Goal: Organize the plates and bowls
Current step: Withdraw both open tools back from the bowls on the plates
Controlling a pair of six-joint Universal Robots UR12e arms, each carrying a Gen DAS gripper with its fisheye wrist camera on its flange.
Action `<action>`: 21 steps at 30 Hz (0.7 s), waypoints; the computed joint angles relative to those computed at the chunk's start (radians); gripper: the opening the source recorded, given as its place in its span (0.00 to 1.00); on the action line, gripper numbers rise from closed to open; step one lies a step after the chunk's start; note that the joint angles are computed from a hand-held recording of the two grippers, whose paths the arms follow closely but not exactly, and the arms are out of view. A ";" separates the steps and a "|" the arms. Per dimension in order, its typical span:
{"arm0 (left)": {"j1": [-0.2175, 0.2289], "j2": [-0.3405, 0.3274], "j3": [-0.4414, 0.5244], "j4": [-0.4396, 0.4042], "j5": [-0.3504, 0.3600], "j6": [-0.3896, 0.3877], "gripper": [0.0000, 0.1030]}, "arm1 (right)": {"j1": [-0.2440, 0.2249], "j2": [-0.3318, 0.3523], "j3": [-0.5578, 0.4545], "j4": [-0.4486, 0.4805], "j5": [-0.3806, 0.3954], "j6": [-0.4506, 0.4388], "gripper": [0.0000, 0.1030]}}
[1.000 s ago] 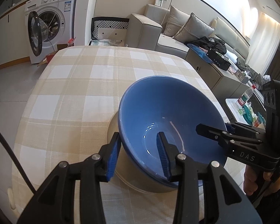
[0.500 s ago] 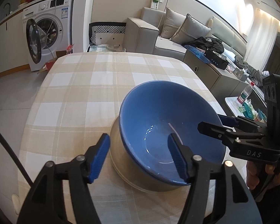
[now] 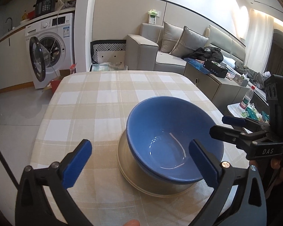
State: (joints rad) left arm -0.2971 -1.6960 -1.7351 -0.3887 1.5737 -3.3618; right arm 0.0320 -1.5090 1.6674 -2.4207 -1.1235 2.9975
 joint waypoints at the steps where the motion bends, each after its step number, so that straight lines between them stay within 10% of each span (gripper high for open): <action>1: -0.001 0.001 -0.001 0.002 0.004 0.002 1.00 | -0.001 -0.003 0.002 -0.006 0.001 -0.002 0.99; 21: -0.018 0.030 -0.115 0.233 0.139 0.026 1.00 | -0.016 -0.072 0.136 -0.291 0.008 -0.066 1.00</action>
